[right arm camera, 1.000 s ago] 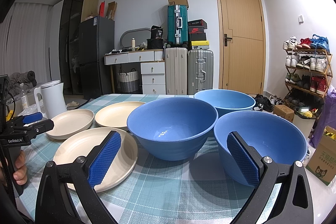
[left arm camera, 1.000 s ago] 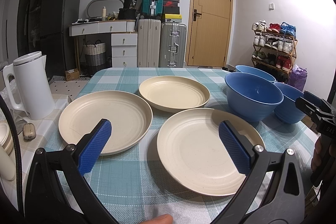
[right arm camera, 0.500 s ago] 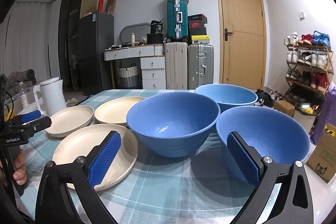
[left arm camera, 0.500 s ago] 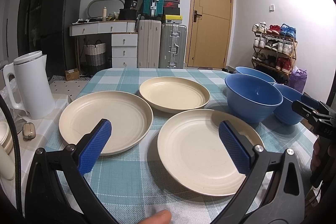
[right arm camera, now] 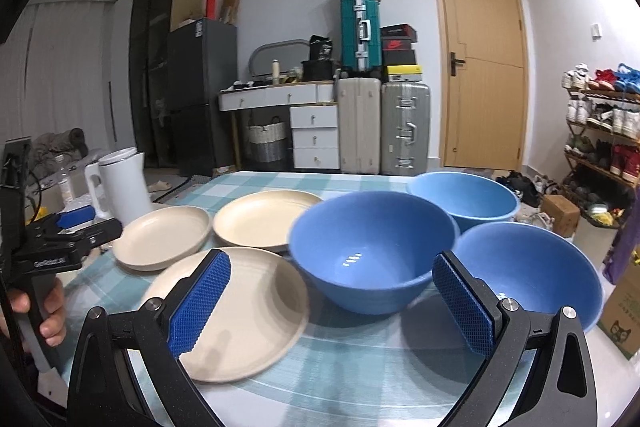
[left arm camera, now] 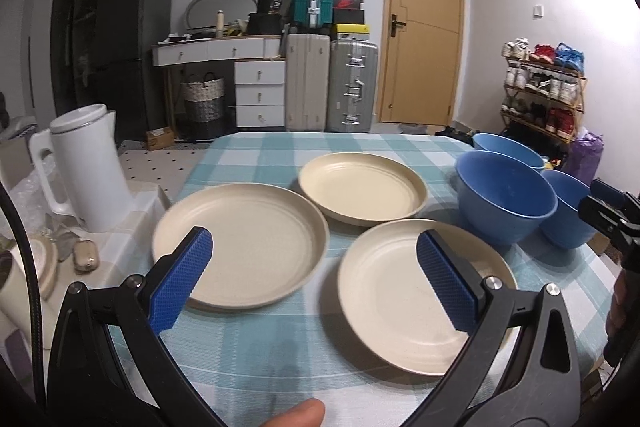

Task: Organize plates and bowls
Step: 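Move the right tool to the nearest cream plate and grip its rim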

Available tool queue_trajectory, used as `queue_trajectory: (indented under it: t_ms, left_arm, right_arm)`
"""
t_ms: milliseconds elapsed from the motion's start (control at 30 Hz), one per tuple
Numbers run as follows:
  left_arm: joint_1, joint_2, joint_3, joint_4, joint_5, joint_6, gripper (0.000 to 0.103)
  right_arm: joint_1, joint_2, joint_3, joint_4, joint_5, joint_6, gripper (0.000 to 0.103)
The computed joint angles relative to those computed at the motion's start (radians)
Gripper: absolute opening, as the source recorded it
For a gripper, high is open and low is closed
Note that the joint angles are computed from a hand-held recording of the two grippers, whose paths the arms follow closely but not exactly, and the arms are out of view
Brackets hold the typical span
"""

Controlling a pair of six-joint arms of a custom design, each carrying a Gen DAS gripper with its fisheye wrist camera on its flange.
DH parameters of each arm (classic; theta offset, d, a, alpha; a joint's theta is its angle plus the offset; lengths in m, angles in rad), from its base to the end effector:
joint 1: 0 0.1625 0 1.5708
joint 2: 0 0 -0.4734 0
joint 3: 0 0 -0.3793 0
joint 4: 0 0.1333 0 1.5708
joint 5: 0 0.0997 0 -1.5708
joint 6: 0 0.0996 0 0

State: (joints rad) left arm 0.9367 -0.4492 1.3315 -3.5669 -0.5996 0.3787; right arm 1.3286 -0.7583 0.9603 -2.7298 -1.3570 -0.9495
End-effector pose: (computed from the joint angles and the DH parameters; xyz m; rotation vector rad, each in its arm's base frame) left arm -0.2777 -0.7415 0.1398 0.3875 2.0267 -1.3424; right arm -0.0545 -0.8644 0.4374 0.9948 -2.2935 1.2219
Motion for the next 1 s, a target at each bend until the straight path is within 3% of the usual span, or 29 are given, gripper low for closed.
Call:
queue_trajectory:
  t_ms: [367, 600, 1000]
  left_arm:
    - [-0.001, -0.069, 0.011, 0.078, 0.096, -0.067, 0.102]
    - [0.034, -0.121, 0.022, 0.218, 0.137, -0.232, 0.102]
    - [0.114, -0.128, -0.053, 0.436, 0.116, -0.358, 0.102]
  right_arm:
    - [0.071, 0.034, -0.073, 0.118, -0.072, 0.033, 0.103]
    - [0.114, 0.109, -0.195, 0.226, -0.138, 0.051, 0.103]
    - [0.171, 0.287, -0.474, 0.425, -0.219, 0.088, 0.103]
